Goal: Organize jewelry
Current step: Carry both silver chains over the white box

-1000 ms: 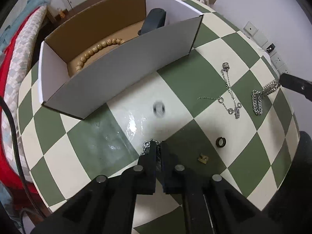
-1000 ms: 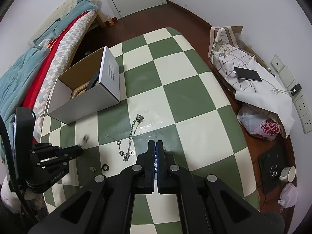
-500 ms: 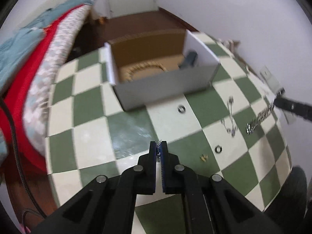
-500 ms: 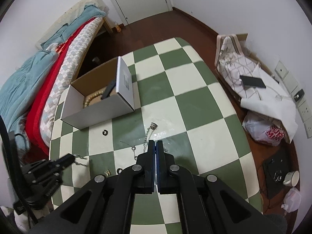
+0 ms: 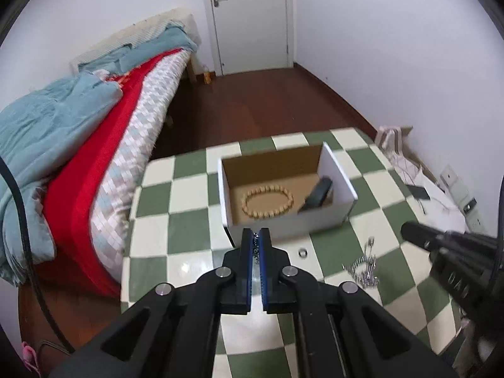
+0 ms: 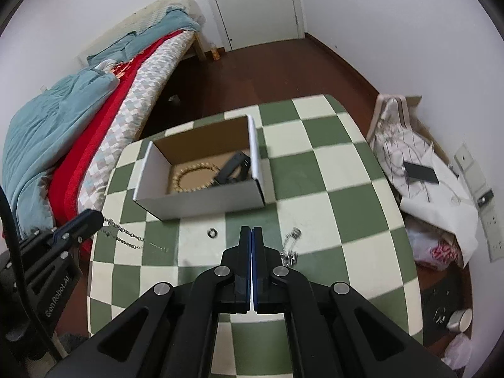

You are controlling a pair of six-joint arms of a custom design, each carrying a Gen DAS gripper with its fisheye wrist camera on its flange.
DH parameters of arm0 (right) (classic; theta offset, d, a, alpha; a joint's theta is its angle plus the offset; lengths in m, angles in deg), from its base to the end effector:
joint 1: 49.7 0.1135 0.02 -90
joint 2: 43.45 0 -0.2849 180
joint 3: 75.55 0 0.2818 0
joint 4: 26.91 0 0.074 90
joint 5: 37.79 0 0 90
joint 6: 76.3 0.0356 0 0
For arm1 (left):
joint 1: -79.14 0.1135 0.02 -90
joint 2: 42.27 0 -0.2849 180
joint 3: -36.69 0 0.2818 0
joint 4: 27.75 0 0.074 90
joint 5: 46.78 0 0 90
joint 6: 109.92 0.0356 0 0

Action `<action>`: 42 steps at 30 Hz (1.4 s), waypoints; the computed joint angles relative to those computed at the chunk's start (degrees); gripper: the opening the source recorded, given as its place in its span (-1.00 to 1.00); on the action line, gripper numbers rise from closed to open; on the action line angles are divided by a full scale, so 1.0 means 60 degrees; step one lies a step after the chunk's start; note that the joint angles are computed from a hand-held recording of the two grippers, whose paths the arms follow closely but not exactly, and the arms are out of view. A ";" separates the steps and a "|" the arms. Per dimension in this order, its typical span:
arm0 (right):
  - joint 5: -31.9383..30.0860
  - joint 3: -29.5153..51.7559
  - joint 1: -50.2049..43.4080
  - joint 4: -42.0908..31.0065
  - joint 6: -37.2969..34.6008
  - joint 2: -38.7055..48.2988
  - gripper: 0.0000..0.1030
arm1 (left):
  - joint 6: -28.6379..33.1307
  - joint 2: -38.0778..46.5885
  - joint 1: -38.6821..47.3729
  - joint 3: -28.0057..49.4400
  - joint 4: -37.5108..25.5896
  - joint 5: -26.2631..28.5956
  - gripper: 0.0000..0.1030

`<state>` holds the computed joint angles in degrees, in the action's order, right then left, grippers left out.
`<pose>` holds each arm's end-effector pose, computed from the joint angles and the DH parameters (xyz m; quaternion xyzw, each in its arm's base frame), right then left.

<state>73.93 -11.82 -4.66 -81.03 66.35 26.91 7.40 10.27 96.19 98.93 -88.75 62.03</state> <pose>0.1906 0.1722 0.2559 0.1105 0.9450 0.0667 0.3005 0.1868 0.0453 0.3031 0.1372 0.9222 -0.0193 0.3609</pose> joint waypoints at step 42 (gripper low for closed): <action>-0.1598 -0.1344 -0.0589 0.2280 -0.0784 0.2788 -0.79 | 0.0927 0.2110 0.1735 -0.0301 -0.0839 0.1412 -0.97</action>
<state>64.34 -19.88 -8.19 -67.35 61.65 43.64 12.96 22.93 106.60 97.13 -93.78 70.50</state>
